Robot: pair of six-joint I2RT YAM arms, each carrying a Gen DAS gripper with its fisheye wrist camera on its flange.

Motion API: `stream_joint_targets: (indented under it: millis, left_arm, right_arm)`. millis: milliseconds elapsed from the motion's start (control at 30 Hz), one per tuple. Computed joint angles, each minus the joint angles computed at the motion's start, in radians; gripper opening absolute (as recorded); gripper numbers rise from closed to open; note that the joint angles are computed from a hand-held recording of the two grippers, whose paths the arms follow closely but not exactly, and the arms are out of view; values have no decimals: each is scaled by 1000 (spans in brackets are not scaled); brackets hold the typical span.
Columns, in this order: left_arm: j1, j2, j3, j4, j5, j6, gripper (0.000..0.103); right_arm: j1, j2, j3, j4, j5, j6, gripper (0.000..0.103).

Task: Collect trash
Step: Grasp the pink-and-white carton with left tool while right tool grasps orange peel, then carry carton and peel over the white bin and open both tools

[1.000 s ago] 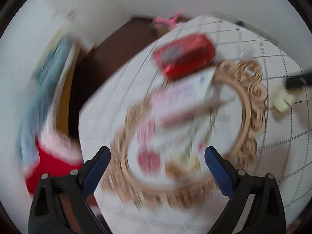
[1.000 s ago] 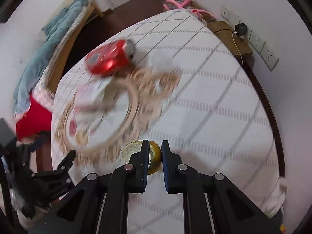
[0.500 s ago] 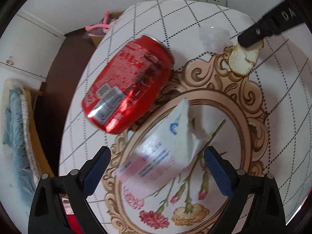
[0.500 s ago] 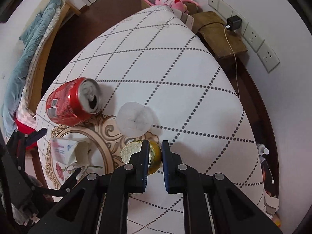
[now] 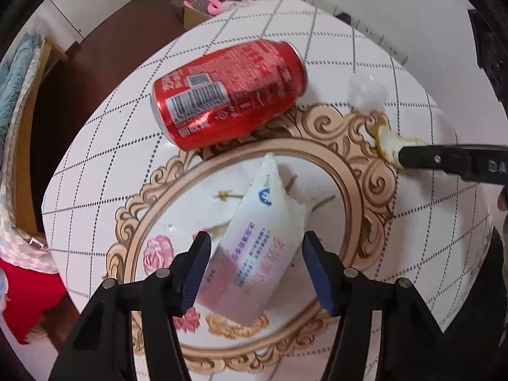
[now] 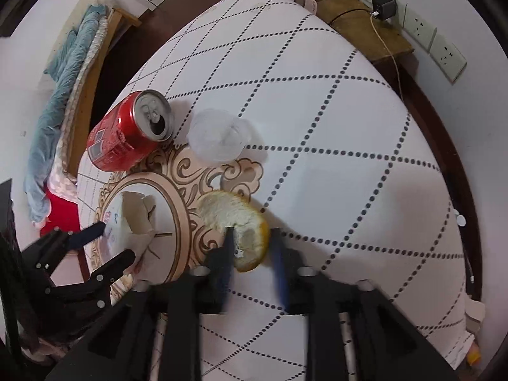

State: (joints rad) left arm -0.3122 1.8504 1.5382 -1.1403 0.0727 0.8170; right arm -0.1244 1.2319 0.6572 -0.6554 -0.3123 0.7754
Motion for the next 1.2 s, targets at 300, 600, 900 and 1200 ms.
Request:
stream_joint_targets:
  millis: [300, 600, 900, 1200]
  left_arm:
    - [-2, -53, -131, 109, -26, 3, 48]
    - [93, -254, -286, 231, -89, -102, 47]
    - [406, -387, -180, 80, 115, -126, 47]
    - [745, -258, 196, -131, 315, -49, 47]
  right_arm:
    - [97, 65, 68, 10, 106, 64, 53]
    - [202, 88, 94, -1, 246, 74, 11]
    - [409, -76, 156, -119, 340, 159, 10]
    - [681, 45, 491, -199, 444, 246, 10]
